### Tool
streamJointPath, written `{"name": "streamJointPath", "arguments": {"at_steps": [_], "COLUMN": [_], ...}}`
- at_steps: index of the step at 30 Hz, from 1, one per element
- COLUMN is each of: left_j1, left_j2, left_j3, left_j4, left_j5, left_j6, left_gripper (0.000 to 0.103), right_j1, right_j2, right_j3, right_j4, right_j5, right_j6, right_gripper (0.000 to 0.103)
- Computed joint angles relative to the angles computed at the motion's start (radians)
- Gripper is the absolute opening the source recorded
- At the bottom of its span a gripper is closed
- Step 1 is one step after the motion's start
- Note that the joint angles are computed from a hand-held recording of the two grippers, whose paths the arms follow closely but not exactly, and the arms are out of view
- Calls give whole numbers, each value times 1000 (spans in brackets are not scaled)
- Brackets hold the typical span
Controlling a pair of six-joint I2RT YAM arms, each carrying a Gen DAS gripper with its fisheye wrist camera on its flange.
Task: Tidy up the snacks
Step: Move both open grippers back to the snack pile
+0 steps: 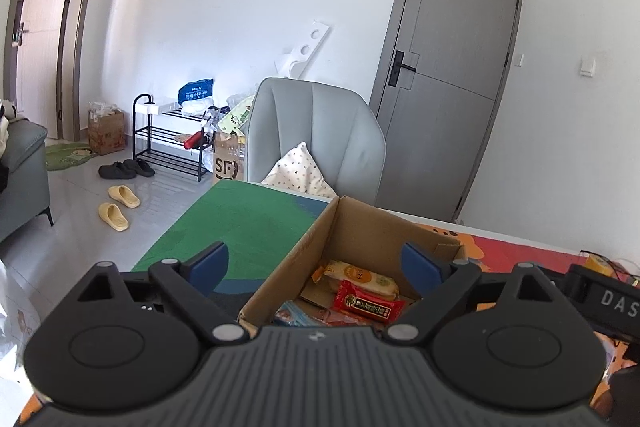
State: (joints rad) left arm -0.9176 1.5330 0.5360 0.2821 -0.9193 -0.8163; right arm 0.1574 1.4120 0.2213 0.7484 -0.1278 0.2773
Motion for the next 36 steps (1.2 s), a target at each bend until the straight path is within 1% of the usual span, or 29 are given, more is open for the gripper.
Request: {"name": "streamJointPath", "arguments": {"at_steps": [2,4,7,10,14,16,19,21,26,30,33,36], "left_j1": [-15,-25,-30,-36,-84,-101,-126,-138,-166,-162,-168,-177], "left_j2": [8,9,12,42,81,99,131,150,192,222,250,273], "left_j3": [14,19,18,60,110,130,159,187,246,296,335,373], "left_j4": [-26,-35,-20,-58,-89,-93,-92,-103,-117,-143,-163,-175], "left_j5": [-12,-5,41,79,42,43,36,35,39,91,105,109], "left_j6": [-13,-27,-33,-27,-13,-10,-6,5,30,36,45,62], "left_gripper": [94,94,94,94,94,94,94,94,94,94,94,94], "right_j1": [-28,-42,-77,-135,-221,-256,-320,-360,-444,-528,-584,-639], "right_j2": [-13,-27,-45,-54,-66,-78,-102,-115,-140,-151,-143,-95], "right_j3": [-18,-34,-66,-95,-114,-129,-143,-145,-138,-131,-118,-102], "right_j4": [6,6,18,36,34,38,28,10,-37,-69,-91,-81], "right_j5": [-29,-26,-39,-75,-125,-139,-191,-228,-264,-327,-361,-405], "right_j6": [-8,-25,-49,-67,-89,-108,-133,-153,-184,-208,-229,-243], "right_gripper": [103,103,103,103,103,103,103,103,103,103,103,103]}}
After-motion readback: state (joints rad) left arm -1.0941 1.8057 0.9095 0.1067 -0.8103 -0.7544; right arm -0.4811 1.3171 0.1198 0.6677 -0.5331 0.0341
